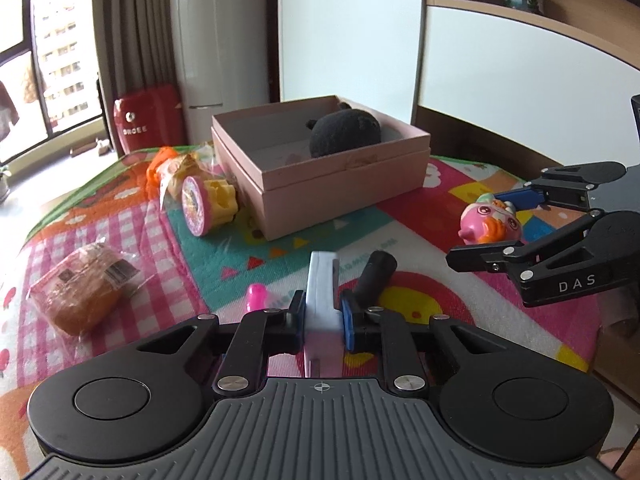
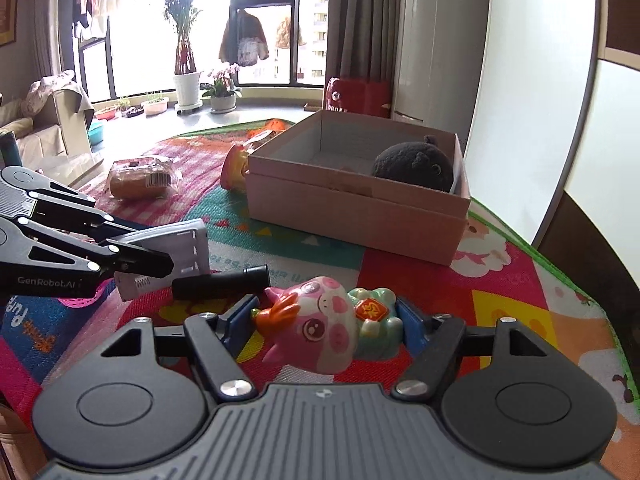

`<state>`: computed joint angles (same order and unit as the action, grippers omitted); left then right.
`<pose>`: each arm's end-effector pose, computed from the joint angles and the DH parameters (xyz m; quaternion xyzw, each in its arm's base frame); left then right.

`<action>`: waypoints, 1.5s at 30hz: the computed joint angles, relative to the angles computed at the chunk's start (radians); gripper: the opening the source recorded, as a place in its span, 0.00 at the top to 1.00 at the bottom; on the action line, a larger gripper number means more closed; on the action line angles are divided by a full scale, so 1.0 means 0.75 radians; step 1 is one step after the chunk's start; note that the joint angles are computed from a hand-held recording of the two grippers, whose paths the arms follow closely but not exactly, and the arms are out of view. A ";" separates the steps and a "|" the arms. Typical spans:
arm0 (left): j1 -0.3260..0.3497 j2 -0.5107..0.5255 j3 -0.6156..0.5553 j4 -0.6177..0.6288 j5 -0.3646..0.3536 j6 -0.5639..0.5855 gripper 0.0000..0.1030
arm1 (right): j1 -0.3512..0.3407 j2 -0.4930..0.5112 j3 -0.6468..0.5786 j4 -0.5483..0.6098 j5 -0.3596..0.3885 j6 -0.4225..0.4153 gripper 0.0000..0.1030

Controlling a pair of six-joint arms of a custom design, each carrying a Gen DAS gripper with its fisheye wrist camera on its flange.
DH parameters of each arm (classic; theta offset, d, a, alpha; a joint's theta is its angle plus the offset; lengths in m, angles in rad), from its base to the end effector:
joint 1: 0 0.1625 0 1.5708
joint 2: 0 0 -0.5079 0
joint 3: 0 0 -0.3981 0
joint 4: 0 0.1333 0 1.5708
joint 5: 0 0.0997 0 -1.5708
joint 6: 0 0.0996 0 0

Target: Organize objects

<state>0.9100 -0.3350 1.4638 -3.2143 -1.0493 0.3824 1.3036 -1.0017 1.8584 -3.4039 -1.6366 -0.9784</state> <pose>-0.3338 -0.7275 -0.0565 0.4087 0.8428 -0.2781 0.2128 -0.0553 -0.6822 0.3165 0.2929 -0.8328 0.3638 0.2970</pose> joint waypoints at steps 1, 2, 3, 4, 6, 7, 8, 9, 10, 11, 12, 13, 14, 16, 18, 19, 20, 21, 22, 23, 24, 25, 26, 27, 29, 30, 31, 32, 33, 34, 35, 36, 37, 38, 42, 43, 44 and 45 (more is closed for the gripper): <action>-0.006 0.001 -0.006 -0.009 0.005 0.004 0.80 | -0.001 -0.003 0.003 -0.008 0.003 0.002 0.29; -0.011 0.004 -0.014 -0.014 0.011 0.006 0.80 | -0.002 -0.004 0.003 -0.015 0.004 0.007 0.29; -0.015 0.007 -0.026 -0.013 0.016 0.011 0.80 | -0.004 -0.003 0.002 -0.020 0.005 0.013 0.29; -0.019 0.010 -0.039 -0.006 0.021 0.016 0.80 | -0.005 -0.001 0.000 -0.022 0.005 0.021 0.29; -0.025 0.018 -0.063 0.001 0.028 0.026 0.80 | -0.009 0.001 -0.003 -0.024 0.009 0.034 0.29; -0.028 0.022 -0.075 0.003 0.029 0.035 0.80 | -0.012 0.000 -0.002 -0.024 0.015 0.038 0.29; -0.031 0.027 -0.088 0.001 0.029 0.045 0.80 | -0.015 0.001 -0.001 -0.026 0.020 0.042 0.29; -0.034 0.033 -0.105 -0.003 0.031 0.060 0.80 | -0.018 0.001 0.000 -0.029 0.025 0.044 0.29; -0.038 0.043 -0.127 -0.013 0.032 0.082 0.80 | -0.019 0.001 0.001 -0.031 0.028 0.046 0.29; -0.042 0.059 -0.161 -0.031 0.037 0.117 0.80 | -0.019 0.002 0.000 -0.033 0.030 0.046 0.29; -0.046 0.082 -0.213 -0.059 0.043 0.159 0.80 | -0.017 0.003 -0.002 -0.036 0.031 0.045 0.29; -0.047 0.111 -0.277 -0.092 0.041 0.197 0.80 | -0.015 0.004 -0.005 -0.040 0.031 0.045 0.29; -0.045 0.148 -0.360 -0.133 0.026 0.227 0.80 | -0.012 0.005 -0.009 -0.040 0.031 0.047 0.29; -0.028 0.235 -0.549 -0.221 -0.049 0.258 0.80 | -0.001 0.008 -0.018 -0.038 0.026 0.053 0.29; -0.003 0.316 -0.756 -0.154 -0.095 0.211 0.80 | 0.012 0.013 -0.029 -0.042 0.013 0.053 0.30; 0.004 0.344 -0.843 -0.069 -0.080 0.150 0.80 | 0.019 0.016 -0.034 -0.047 0.004 0.049 0.30; 0.012 0.362 -0.897 -0.020 -0.069 0.083 0.80 | 0.025 0.018 -0.039 -0.053 -0.005 0.042 0.30; 0.021 0.363 -0.906 -0.024 -0.082 0.023 0.80 | 0.031 0.020 -0.045 -0.060 -0.010 0.035 0.30; 0.029 0.351 -0.881 -0.060 -0.103 -0.002 0.79 | 0.036 0.021 -0.050 -0.064 -0.013 0.029 0.30; 0.035 0.335 -0.840 -0.112 -0.120 -0.003 0.79 | 0.042 0.025 -0.063 -0.061 -0.016 0.026 0.30; 0.040 0.312 -0.780 -0.173 -0.127 0.008 0.79 | 0.049 0.029 -0.077 -0.055 -0.022 0.026 0.30; 0.043 0.283 -0.713 -0.212 -0.123 0.007 0.79 | 0.059 0.037 -0.098 -0.050 -0.030 0.026 0.30; 0.047 0.243 -0.628 -0.231 -0.126 -0.007 0.79 | 0.069 0.050 -0.125 -0.046 -0.036 0.029 0.30; 0.053 0.199 -0.537 -0.238 -0.139 -0.024 0.79 | 0.080 0.063 -0.158 -0.036 -0.041 0.038 0.30; 0.061 0.124 -0.369 -0.241 -0.149 -0.043 0.79 | 0.110 0.098 -0.262 0.023 -0.045 0.080 0.30; 0.061 0.098 -0.301 -0.241 -0.143 -0.049 0.79 | 0.126 0.121 -0.326 0.058 -0.046 0.106 0.30; 0.062 0.076 -0.243 -0.233 -0.134 -0.056 0.79 | 0.143 0.149 -0.397 0.086 -0.046 0.137 0.30; 0.062 0.057 -0.195 -0.216 -0.122 -0.064 0.79 | 0.159 0.187 -0.485 0.114 -0.032 0.184 0.30; 0.063 0.038 -0.153 -0.193 -0.112 -0.071 0.79 | 0.171 0.219 -0.565 0.154 -0.019 0.223 0.28; 0.064 0.024 -0.122 -0.170 -0.100 -0.078 0.79 | 0.185 0.254 -0.659 0.235 -0.035 0.259 0.21; 0.064 0.014 -0.095 -0.158 -0.085 -0.086 0.79 | 0.198 0.283 -0.729 0.292 -0.063 0.290 0.18; 0.068 -0.006 -0.053 -0.150 -0.069 -0.094 0.79 | 0.209 0.313 -0.789 0.316 -0.099 0.326 0.17; 0.069 -0.019 -0.027 -0.138 -0.055 -0.106 0.79 | 0.217 0.332 -0.820 0.332 -0.133 0.340 0.16; 0.072 -0.036 0.013 -0.141 -0.051 -0.117 0.79 | 0.216 0.334 -0.820 0.346 -0.145 0.340 0.16; 0.096 -0.097 0.114 -0.144 -0.108 -0.174 0.79 | 0.177 0.287 -0.669 0.289 -0.149 0.323 0.04; 0.100 -0.104 0.126 -0.142 -0.119 -0.180 0.79 | 0.162 0.269 -0.610 0.261 -0.158 0.301 0.04; 0.100 -0.107 0.134 -0.141 -0.120 -0.174 0.79 | 0.148 0.253 -0.556 0.235 -0.168 0.282 0.04; 0.097 -0.112 0.150 -0.150 -0.115 -0.164 0.79 | 0.134 0.236 -0.498 0.207 -0.176 0.266 0.04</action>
<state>0.9828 -0.4187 1.5764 -3.3264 -1.1355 0.2597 1.4044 -0.8248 1.4853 -3.2488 -1.7685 -0.7786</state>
